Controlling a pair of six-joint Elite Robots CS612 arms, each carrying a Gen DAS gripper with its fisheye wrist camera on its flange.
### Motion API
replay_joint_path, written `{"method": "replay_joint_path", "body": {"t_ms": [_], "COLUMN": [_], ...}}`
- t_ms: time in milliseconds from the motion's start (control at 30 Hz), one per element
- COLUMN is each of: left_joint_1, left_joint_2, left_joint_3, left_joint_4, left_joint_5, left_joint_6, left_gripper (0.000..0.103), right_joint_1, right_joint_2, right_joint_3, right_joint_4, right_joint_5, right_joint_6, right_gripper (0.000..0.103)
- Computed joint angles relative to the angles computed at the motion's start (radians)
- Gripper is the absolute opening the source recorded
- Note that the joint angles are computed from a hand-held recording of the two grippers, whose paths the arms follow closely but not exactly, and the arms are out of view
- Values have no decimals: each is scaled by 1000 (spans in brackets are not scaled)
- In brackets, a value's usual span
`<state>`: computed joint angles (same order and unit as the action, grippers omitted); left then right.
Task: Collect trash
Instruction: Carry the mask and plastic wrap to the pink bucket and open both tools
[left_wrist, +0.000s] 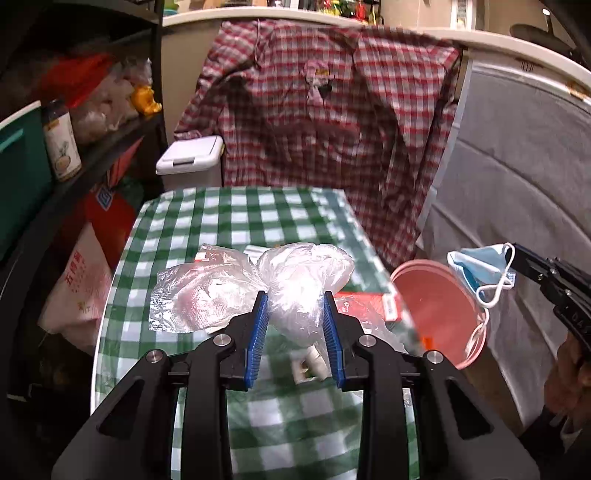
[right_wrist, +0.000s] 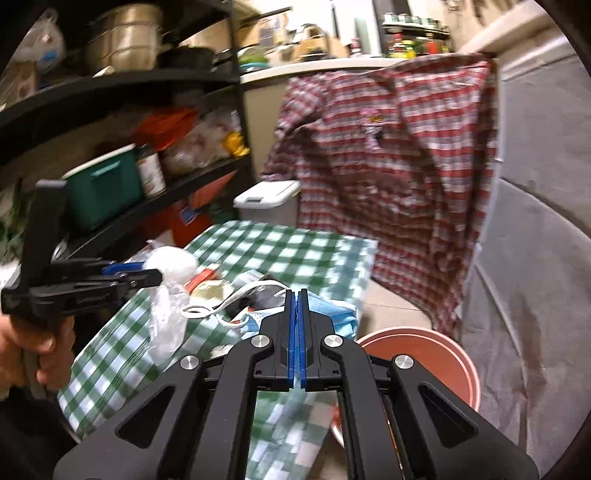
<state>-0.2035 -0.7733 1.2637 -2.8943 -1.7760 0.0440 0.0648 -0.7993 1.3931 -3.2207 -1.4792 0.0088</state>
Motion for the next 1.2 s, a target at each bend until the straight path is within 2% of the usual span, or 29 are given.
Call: {"method": "replay_joint_path", "body": {"t_ms": [300,533,867,1200], "left_joint_1": [-25,-41,-62,-72], "left_joint_2": [6,16,33,45], "left_joint_3": [-18,-34,-52,-66], "left_joint_4": [-48,-57,-52,-60], "left_joint_5": [8,13,22,-3], "left_joint_6": [-71,-83,-75,-69], "left_gripper": [29,29,29,29], "right_joint_1": [-11,-19,-33,-42], "right_joint_2": [-3,-7,-16,-23], "right_joint_3": [15,23,36,48], "right_joint_4": [-69,-86,-82,-77], "right_joint_5": [-141,-204,-249,-285], "right_joint_6": [67,106,148,159], "right_gripper": [2,2,2,2]}}
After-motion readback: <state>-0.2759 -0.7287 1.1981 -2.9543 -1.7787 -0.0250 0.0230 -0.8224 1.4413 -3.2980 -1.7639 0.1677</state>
